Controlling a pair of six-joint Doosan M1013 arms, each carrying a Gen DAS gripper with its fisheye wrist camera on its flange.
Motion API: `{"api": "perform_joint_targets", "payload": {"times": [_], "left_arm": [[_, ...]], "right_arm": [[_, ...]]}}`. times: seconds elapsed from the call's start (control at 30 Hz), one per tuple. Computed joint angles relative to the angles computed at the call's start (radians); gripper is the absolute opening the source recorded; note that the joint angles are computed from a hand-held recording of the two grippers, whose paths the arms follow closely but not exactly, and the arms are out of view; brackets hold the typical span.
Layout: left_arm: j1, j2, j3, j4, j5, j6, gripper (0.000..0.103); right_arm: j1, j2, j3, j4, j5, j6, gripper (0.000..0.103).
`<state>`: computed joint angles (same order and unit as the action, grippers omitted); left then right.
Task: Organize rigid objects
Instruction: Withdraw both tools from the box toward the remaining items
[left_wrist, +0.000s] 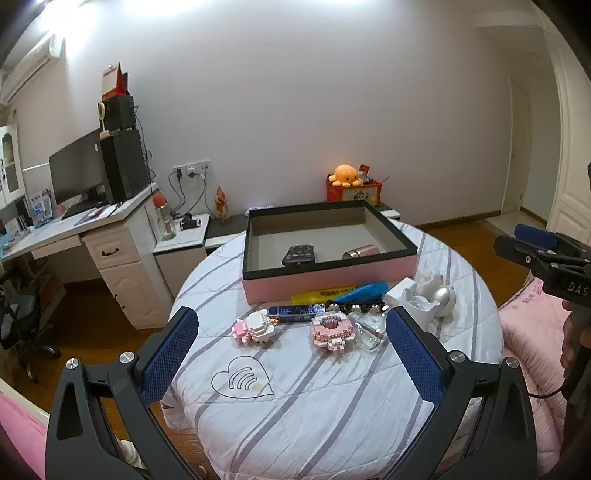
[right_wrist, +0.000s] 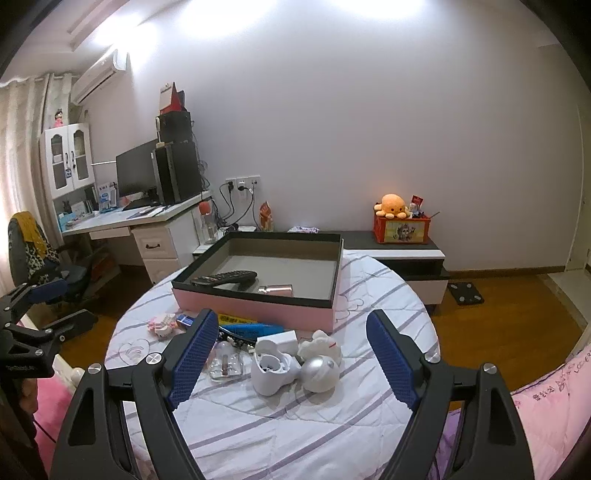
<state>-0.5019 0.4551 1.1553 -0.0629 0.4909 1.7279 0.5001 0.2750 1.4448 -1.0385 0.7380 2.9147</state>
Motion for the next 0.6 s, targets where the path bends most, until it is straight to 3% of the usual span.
{"api": "perform_joint_targets", "payload": {"times": [0.3,0.6], "left_arm": [[-0.004,0.060,-0.067,0.035,0.106,-0.041,0.103],[0.003,0.124,-0.134,0.062,0.205,-0.080,0.103]], "right_arm": [[-0.032,0.021,0.002,0.097,0.014,-0.049,0.084],[-0.075,0.087,-0.028,0.288,0.095,-0.204,0.084]]}}
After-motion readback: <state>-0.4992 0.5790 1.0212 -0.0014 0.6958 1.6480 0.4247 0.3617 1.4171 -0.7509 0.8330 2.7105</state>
